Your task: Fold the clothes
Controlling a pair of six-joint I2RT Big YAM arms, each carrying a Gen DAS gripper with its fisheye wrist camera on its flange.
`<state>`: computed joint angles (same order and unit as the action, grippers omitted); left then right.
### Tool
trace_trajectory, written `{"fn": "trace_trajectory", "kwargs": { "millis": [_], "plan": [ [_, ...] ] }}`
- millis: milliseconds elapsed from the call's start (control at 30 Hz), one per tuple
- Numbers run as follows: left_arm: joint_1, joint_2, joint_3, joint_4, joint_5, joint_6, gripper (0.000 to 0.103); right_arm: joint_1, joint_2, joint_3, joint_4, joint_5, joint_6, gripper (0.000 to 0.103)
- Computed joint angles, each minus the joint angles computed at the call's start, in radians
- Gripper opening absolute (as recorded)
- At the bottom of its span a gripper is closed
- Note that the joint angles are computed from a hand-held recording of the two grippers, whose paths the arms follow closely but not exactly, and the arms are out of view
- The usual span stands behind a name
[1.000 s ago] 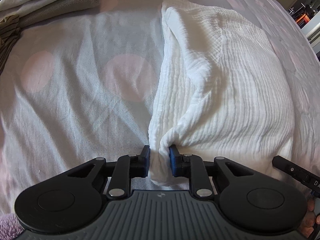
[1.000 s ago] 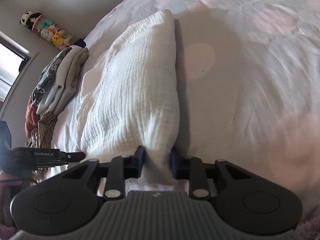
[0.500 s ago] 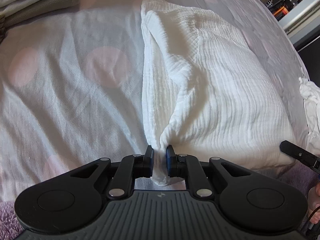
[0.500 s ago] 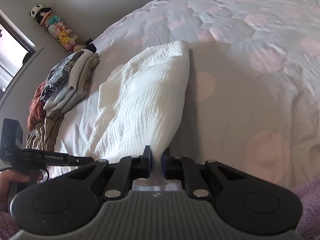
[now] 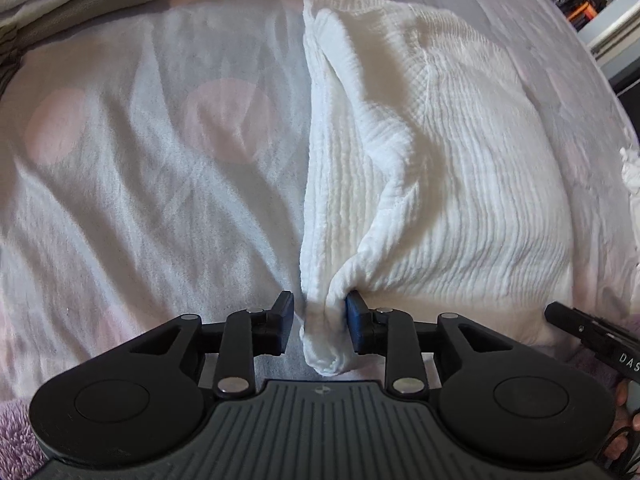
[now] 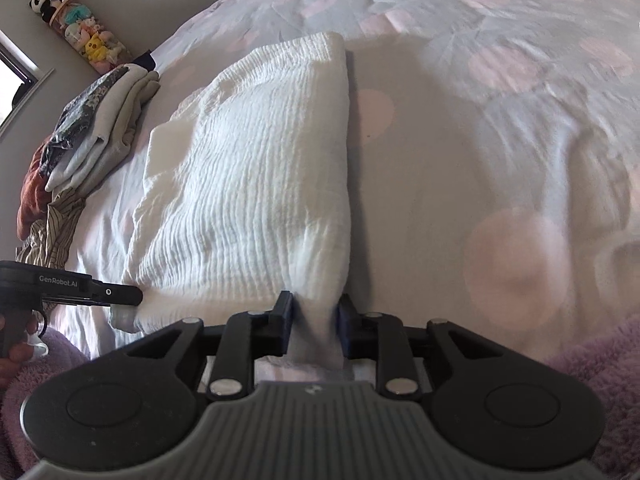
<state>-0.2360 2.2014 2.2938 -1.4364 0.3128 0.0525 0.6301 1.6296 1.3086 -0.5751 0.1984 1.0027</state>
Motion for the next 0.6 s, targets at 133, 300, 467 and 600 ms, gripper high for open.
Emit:
{"fn": "trace_trajectory", "kwargs": {
  "millis": [133, 300, 467, 600],
  "plan": [
    [0.029, -0.066, -0.1, 0.129, 0.112, -0.075, 0.033, 0.0, -0.045, -0.038, 0.051, 0.039, 0.006, 0.043],
    [0.029, -0.058, -0.084, 0.273, 0.204, -0.19, 0.049, -0.024, -0.033, -0.016, 0.07, 0.074, -0.042, 0.049],
    [0.009, 0.036, 0.07, 0.306, 0.18, -0.24, 0.056, -0.066, 0.021, 0.048, 0.097, 0.061, -0.107, 0.061],
    [-0.01, 0.162, 0.265, 0.28, 0.102, -0.222, 0.06, -0.097, 0.068, 0.1, 0.12, 0.052, -0.151, 0.075]
  ]
}}
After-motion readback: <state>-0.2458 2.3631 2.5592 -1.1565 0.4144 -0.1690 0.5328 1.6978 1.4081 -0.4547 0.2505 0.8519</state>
